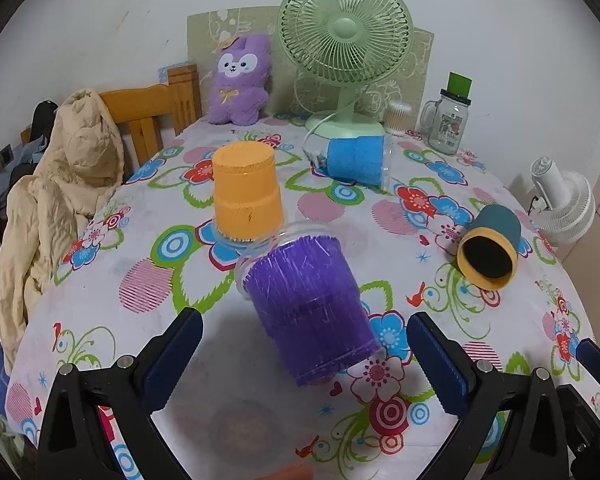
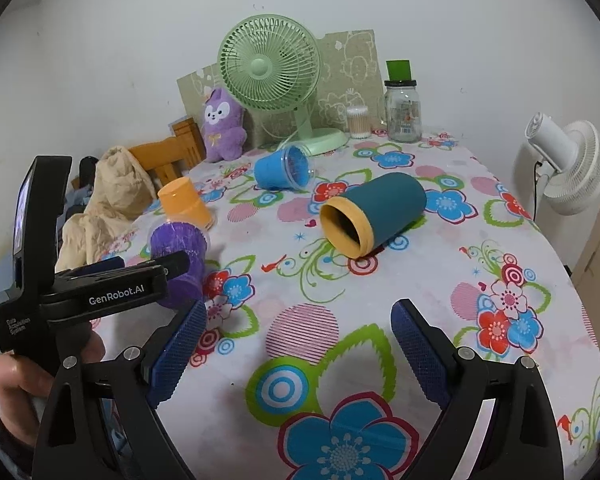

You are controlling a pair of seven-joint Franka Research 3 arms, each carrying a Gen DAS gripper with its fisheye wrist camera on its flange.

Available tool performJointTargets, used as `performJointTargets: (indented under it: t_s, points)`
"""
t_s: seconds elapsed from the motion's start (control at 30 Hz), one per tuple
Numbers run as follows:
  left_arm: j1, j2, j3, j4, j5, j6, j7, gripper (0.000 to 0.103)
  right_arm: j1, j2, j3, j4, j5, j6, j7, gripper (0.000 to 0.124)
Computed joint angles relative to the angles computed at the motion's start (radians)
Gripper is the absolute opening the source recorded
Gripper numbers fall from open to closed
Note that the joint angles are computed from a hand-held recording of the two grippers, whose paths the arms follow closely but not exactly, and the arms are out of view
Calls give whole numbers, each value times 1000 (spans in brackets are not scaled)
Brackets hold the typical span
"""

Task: Flip cup upside down
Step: 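Close the left gripper on the purple cup while the right gripper releases it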

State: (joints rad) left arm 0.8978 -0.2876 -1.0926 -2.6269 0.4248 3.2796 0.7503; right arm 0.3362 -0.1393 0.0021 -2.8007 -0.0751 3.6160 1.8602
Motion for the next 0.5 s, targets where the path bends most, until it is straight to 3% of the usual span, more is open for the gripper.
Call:
performJointTargets:
  t_s: [0.5]
  points:
    - [63, 13, -55, 2, 6, -4, -10, 103, 9, 3, 6, 9, 7, -14, -11, 95]
